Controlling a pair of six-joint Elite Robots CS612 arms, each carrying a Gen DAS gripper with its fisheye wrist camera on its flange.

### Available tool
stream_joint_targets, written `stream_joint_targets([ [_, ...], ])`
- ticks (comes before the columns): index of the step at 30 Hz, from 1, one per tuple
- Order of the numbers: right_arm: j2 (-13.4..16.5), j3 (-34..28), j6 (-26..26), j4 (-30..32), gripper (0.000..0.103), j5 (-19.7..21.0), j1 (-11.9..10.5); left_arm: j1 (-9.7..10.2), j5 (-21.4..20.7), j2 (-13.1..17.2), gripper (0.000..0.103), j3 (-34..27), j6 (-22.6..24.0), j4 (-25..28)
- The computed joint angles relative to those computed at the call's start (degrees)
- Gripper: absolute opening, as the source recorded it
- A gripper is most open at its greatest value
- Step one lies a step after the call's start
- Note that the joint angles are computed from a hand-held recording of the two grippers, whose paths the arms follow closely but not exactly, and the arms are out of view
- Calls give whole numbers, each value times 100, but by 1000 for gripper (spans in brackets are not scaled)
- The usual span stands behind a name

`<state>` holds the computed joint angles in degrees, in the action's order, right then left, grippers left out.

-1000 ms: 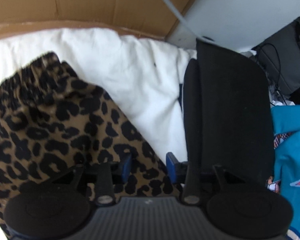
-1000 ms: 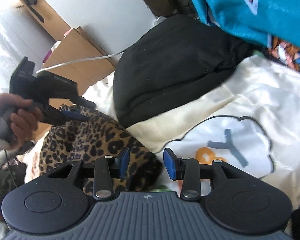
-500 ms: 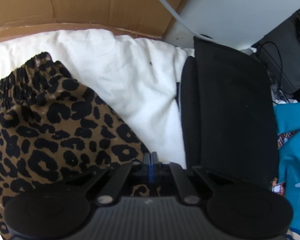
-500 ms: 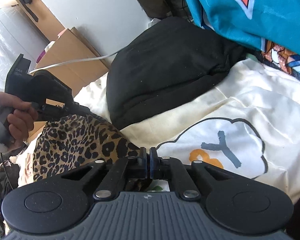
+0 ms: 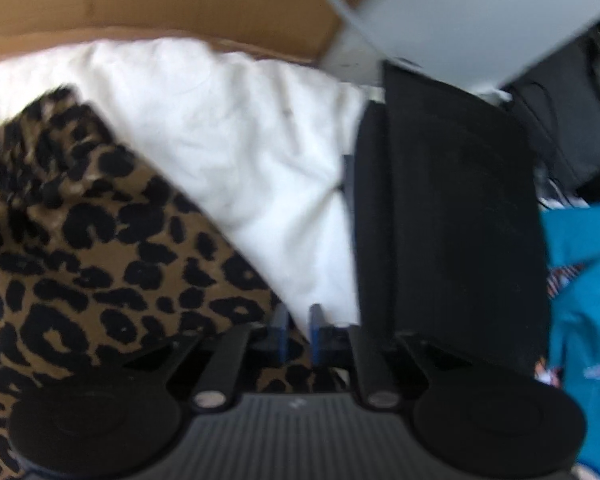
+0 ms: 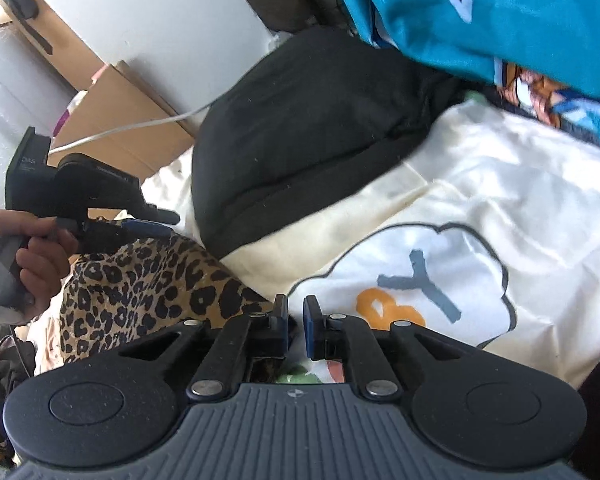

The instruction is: Fold clothes

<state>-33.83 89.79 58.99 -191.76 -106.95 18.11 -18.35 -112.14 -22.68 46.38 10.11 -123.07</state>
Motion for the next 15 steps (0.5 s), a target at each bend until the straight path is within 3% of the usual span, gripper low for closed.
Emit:
stream_joint_targets([
  [3,30,-70,-121,-74,20,-82,20,30,-20,-95,34,21,665,2],
  [8,82,-258,-364,-92,20,-205,71,145,154,-135,34,-148,1039,-184],
  [15,228,-558,-896,-175,20,271,84,288,792,-75,29,-308,1588,-614],
])
